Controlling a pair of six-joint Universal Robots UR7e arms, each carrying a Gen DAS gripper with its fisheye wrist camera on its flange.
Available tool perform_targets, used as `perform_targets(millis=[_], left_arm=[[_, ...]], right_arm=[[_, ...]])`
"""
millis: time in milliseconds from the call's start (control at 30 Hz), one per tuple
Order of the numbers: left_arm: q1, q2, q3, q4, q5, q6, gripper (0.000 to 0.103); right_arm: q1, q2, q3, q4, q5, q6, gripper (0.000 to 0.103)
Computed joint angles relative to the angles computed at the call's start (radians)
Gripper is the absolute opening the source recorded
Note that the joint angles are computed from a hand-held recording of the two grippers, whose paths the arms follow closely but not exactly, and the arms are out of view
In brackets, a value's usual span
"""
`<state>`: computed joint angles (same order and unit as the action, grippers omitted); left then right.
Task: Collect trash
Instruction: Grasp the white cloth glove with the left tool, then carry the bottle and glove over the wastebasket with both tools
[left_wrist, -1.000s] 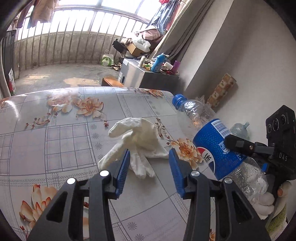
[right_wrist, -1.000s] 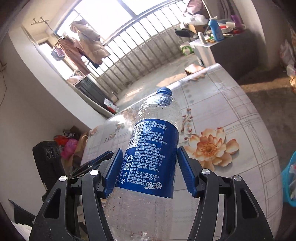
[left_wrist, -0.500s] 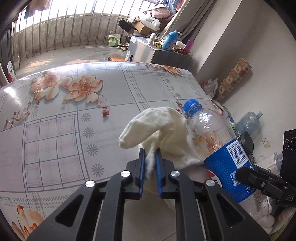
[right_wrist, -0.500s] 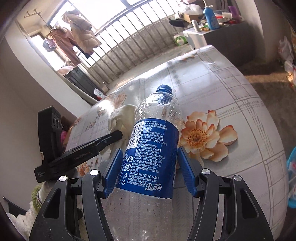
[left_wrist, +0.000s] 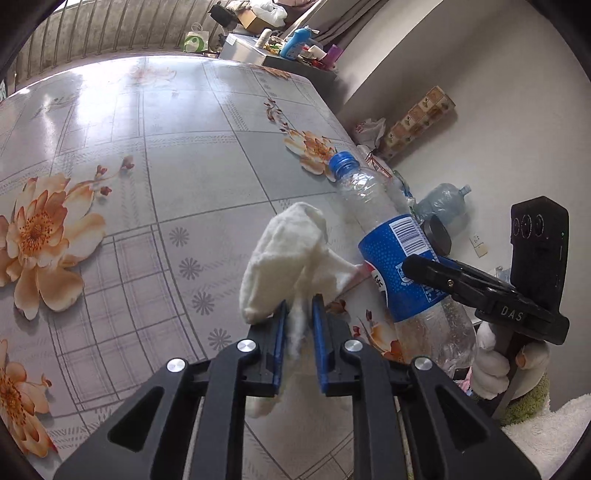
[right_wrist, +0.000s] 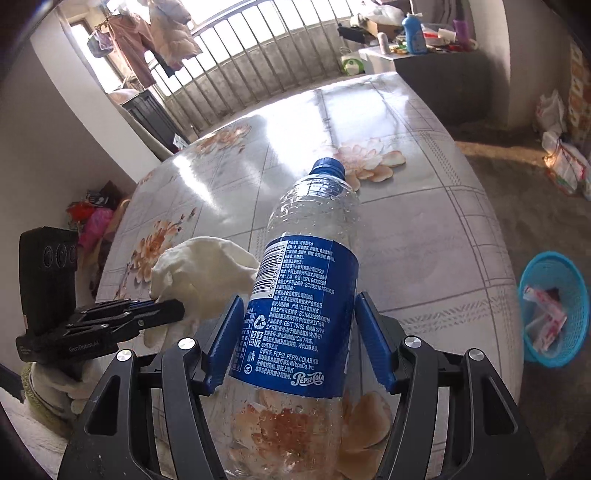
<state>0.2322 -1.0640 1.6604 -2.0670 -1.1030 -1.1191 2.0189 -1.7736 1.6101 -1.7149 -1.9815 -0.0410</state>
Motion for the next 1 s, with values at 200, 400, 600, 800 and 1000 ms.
perform_targets(millis=[200,400,600,800,1000], left_arm=[[-0.038,0.064,-0.070,0.186,0.122,0.006,0.043],[-0.028,0.091,-0.097,0.243,0.169,0.003,0.043],[-0.027,0.102,-0.102,0.254,0.183,0.013,0.043],[-0.029,0.100,-0.096,0.256,0.184,0.010,0.043],[-0.031,0.107,-0.098,0.256,0.189,0.007,0.043]], right_arm=[[-0.007,-0.007,-0.015,0.045,-0.016,0.041,0.060],[-0.008,0.001,-0.037,0.085,-0.027,0.092,0.062],[-0.009,0.001,-0.035,0.109,-0.020,0.127,0.063],[-0.013,0.003,-0.032,0.120,-0.018,0.149,0.063],[-0.015,0.004,-0.035,0.129,-0.014,0.155,0.063]])
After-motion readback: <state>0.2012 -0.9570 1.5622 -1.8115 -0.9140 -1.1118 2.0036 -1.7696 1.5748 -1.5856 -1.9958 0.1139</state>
